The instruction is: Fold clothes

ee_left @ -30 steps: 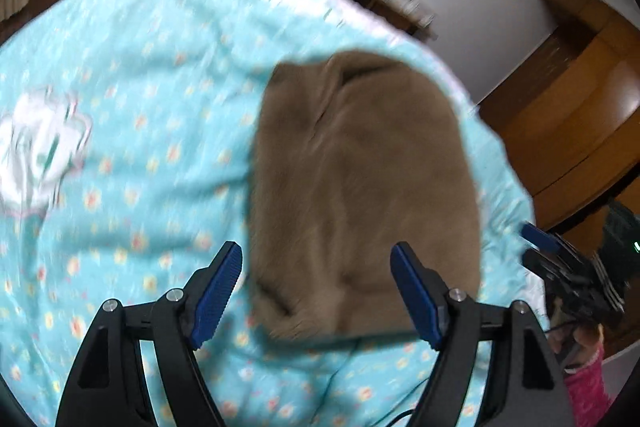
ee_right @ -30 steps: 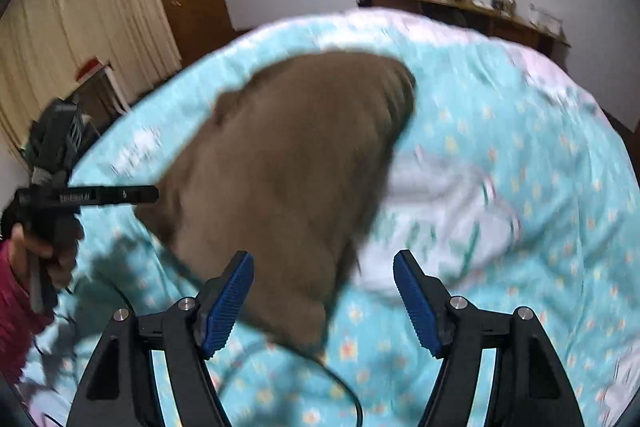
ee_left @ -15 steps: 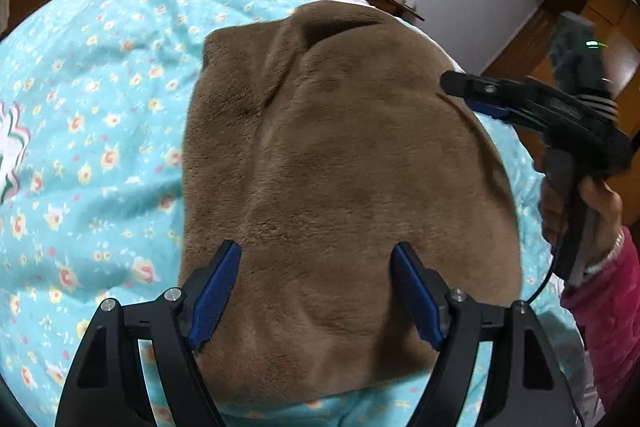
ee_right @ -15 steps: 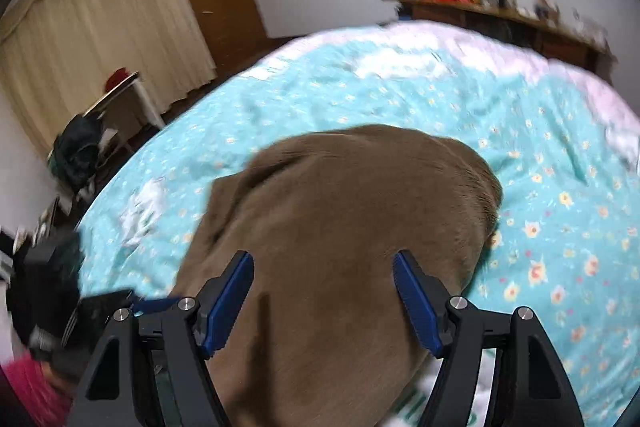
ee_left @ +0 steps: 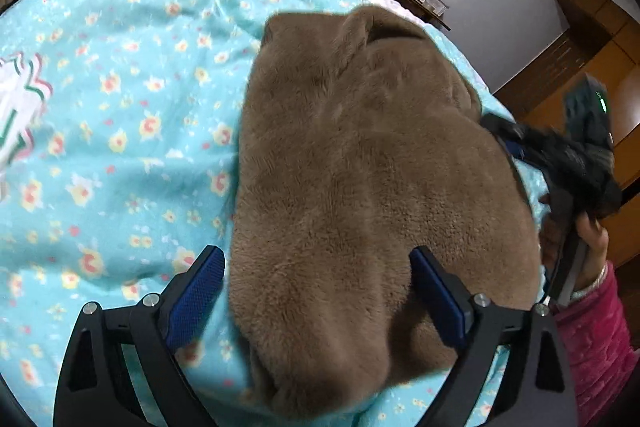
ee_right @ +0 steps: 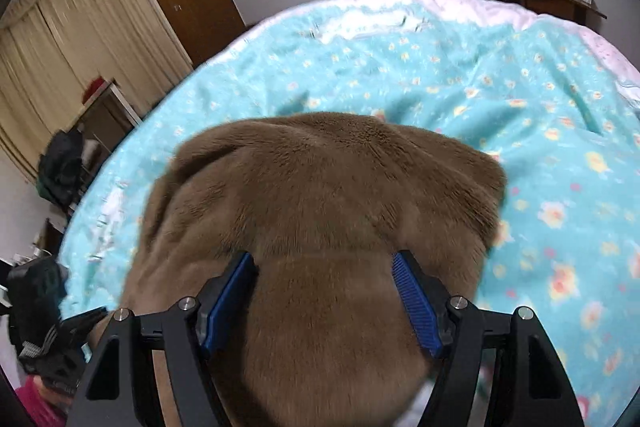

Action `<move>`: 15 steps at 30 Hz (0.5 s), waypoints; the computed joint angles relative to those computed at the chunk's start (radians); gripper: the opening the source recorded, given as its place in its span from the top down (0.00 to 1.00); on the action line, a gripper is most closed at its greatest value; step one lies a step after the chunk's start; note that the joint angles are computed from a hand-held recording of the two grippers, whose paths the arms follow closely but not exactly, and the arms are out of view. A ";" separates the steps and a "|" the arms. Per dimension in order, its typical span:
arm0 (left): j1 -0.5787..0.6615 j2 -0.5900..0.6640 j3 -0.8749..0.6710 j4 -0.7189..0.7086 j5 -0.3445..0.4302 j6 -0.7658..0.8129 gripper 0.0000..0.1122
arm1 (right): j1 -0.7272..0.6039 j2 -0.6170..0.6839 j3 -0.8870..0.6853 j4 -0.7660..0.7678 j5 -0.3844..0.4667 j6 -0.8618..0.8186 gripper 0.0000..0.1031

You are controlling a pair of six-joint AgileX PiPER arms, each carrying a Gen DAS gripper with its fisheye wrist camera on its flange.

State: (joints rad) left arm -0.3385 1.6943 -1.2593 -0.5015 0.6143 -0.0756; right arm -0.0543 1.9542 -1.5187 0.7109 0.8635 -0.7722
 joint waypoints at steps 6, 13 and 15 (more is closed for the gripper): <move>0.136 0.008 -0.076 -0.170 0.101 0.131 0.15 | -0.159 -0.040 0.072 0.138 0.198 -0.015 0.28; 0.117 0.222 -0.324 -0.167 0.218 0.142 0.15 | -0.191 -0.011 0.136 0.190 0.261 -0.010 0.27; 0.097 0.239 -0.313 -0.152 0.206 0.145 0.15 | -0.192 0.004 0.139 0.213 0.274 -0.021 0.27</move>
State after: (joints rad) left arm -0.2420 1.9332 -1.5720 -0.6534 0.8203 0.0692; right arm -0.2463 1.9577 -1.3800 0.9240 1.1371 -0.7931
